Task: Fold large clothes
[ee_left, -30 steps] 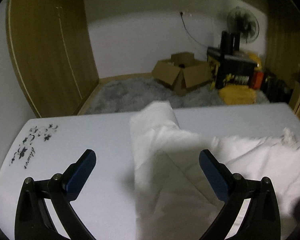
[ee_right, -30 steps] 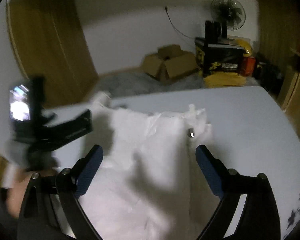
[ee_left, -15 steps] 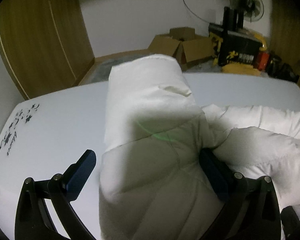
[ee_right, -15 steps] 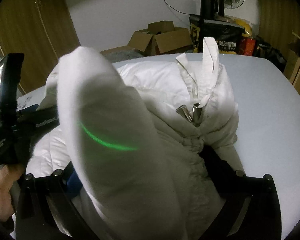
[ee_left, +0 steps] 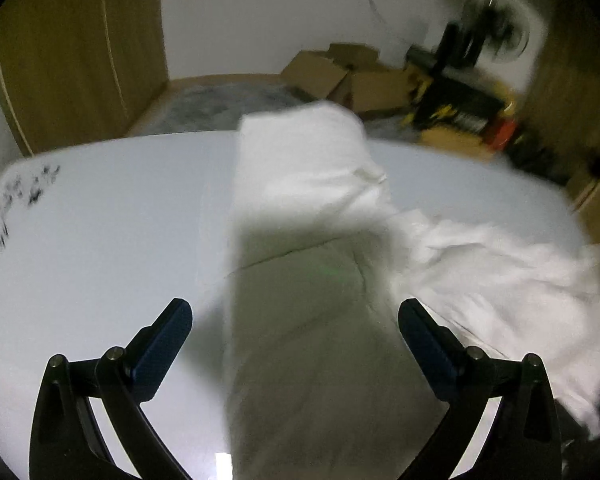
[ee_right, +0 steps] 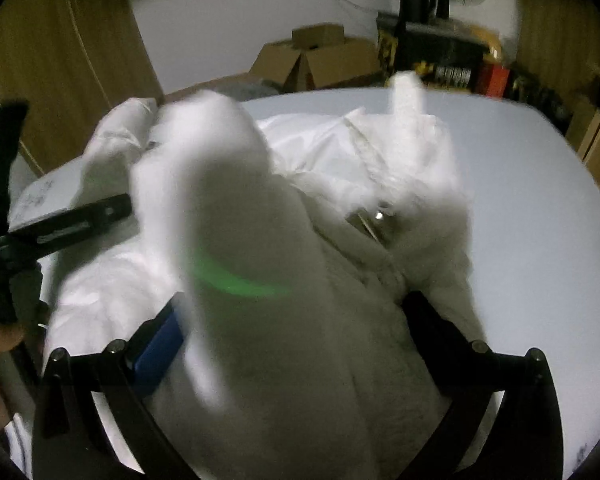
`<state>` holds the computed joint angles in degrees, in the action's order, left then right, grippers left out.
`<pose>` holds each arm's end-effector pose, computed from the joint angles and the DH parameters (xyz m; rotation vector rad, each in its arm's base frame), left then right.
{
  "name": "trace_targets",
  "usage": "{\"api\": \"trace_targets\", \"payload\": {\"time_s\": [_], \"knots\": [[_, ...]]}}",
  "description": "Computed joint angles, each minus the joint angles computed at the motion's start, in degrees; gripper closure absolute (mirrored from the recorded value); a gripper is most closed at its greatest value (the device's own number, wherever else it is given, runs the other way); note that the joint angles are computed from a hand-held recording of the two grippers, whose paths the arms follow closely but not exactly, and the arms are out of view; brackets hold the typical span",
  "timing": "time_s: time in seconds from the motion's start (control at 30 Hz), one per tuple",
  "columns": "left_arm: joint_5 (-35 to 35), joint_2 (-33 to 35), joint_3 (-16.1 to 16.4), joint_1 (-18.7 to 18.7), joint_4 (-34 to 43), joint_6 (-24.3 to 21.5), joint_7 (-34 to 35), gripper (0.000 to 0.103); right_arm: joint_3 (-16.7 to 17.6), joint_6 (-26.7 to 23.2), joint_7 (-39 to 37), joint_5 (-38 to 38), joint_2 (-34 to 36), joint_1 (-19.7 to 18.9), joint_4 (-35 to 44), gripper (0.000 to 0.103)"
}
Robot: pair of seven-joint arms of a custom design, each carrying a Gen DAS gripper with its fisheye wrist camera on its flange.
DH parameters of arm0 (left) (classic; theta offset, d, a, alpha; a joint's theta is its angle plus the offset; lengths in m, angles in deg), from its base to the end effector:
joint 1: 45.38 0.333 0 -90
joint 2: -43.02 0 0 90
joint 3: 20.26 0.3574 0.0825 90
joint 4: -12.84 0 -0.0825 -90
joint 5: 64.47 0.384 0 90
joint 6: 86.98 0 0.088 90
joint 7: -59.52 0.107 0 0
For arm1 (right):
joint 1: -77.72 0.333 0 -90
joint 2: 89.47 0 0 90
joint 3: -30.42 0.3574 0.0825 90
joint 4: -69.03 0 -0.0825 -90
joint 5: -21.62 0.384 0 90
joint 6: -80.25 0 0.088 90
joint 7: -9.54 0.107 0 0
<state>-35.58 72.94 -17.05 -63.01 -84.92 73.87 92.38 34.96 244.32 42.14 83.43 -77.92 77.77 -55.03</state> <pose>0.7018 -0.2116 0.3859 -2.1343 1.5743 -0.6868 0.5895 -0.0032 0.3770 -1.8334 1.6681 -0.2965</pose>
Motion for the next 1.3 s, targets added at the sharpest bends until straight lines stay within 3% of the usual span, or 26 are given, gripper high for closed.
{"api": "trace_targets", "payload": {"time_s": [0.03, 0.07, 0.13, 0.2, 0.23, 0.33, 0.37, 0.53, 0.63, 0.73, 0.8, 0.97, 1.1, 1.2, 1.27, 1.3], "knots": [[-1.41, -3.21, -2.23, 2.61, -4.25, 3.44, 2.81, 0.0, 0.3, -6.04, -2.9, 4.88, -3.43, -2.84, -1.66, 0.0], [-2.77, -5.69, -3.84, 4.51, -7.3, 5.58, 5.54, 0.0, -1.24, -12.89, -5.09, 8.13, -7.61, -4.7, -4.38, 0.0], [-6.66, -10.23, -7.07, 8.33, -13.02, 8.95, 11.47, 0.0, -5.34, -21.73, -6.88, 9.73, -14.01, -6.58, -9.64, 0.0], [-13.97, -14.74, -12.4, 13.97, -19.17, 12.31, 19.27, 0.0, -8.9, -25.75, -6.06, 8.82, -17.47, -7.23, -13.88, 0.0], [-19.51, -16.39, -16.76, 17.98, -21.67, 13.44, 24.44, 0.0, -10.53, -27.95, -5.35, 8.05, -17.82, -7.36, -15.0, 0.0], [-34.44, -19.6, -26.73, 26.62, -26.32, 14.28, 36.45, 0.0, -13.5, -33.18, -1.9, 5.16, -15.7, -7.68, -16.48, 0.0], [-38.71, -20.67, -28.52, 27.9, -27.71, 14.31, 39.81, 0.0, -13.62, -33.77, -1.54, 4.95, -14.84, -7.64, -17.12, 0.0], [-44.17, -24.1, -27.82, 25.85, -32.41, 13.87, 43.9, 0.0, -12.55, -36.34, 1.59, 7.76, -10.07, -7.39, -15.76, 0.0], [-45.41, -23.91, -25.96, 23.77, -32.51, 13.65, 44.73, 0.0, -11.68, -35.0, 3.24, 9.36, -8.33, -7.23, -14.83, 0.0], [-45.29, -22.79, -23.3, 21.23, -31.75, 13.43, 44.31, 0.0, -11.35, -38.2, 3.26, 12.17, -6.12, -8.03, -13.31, 0.0], [-51.57, -20.99, -24.94, 22.34, -30.0, 12.64, 49.26, 0.0, -10.94, -40.41, 3.42, 12.44, -4.73, -8.36, -12.01, 0.0], [-56.13, -15.49, -23.52, 20.91, -24.99, 13.29, 53.39, 0.0, -9.06, -36.54, 4.74, 13.02, -3.58, -6.61, -9.93, 0.0], [-69.71, -8.17, -34.72, 31.21, -18.22, 13.04, 64.88, 0.0, -8.48, -36.43, 5.16, 13.27, -1.87, -6.52, -7.85, 0.001], [-79.14, -1.71, -41.96, 37.89, -11.93, 10.66, 73.73, 0.0, -7.67, -30.98, 4.57, 11.26, -2.07, -5.07, -7.9, 0.018], [-84.19, 2.9, -45.05, 40.65, -7.49, 8.18, 78.2, 0.0, -7.12, -29.27, 2.37, 12.29, -1.77, -4.7, -8.15, 0.026], [-85.35, 3.96, -44.78, 40.37, -6.22, 7.99, 78.86, 0.0, -7.03, -29.31, 1.34, 13.05, -1.58, -4.8, -8.14, 0.028]]}}
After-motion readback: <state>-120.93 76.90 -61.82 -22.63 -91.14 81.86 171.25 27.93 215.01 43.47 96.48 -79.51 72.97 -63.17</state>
